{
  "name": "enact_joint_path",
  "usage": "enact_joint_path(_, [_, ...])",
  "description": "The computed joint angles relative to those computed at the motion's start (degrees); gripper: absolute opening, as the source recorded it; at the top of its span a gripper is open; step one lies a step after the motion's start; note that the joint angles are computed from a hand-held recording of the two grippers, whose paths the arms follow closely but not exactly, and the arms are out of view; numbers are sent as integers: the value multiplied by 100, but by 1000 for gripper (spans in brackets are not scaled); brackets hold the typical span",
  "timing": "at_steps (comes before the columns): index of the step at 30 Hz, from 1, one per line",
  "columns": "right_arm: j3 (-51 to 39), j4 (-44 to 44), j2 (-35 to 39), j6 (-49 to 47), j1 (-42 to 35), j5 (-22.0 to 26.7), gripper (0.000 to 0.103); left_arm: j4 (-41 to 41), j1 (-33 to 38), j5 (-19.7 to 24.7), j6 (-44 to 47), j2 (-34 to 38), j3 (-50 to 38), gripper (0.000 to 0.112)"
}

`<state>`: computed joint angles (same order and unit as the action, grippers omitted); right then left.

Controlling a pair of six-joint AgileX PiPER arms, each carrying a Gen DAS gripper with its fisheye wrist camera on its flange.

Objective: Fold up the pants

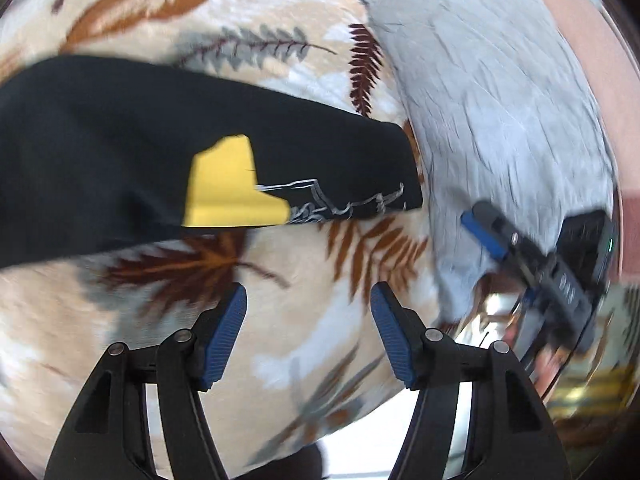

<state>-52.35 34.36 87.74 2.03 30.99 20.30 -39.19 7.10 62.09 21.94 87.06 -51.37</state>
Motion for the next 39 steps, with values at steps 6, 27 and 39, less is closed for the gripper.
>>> enact_joint_path(6, [213, 2663, 424, -2583, -466, -194, 63, -1422, -366, -751, -507, 815, 309, 64])
enact_joint_path(27, [-645, 3997, 1652, -3745, -839, 327, 61, -1939, -913, -1984, -1094, 724, 511, 56])
enact_joint_path(39, [-2103, 1771, 2748, -1578, -790, 1051, 60, -741, -1407, -2603, -2140, 894, 157, 26])
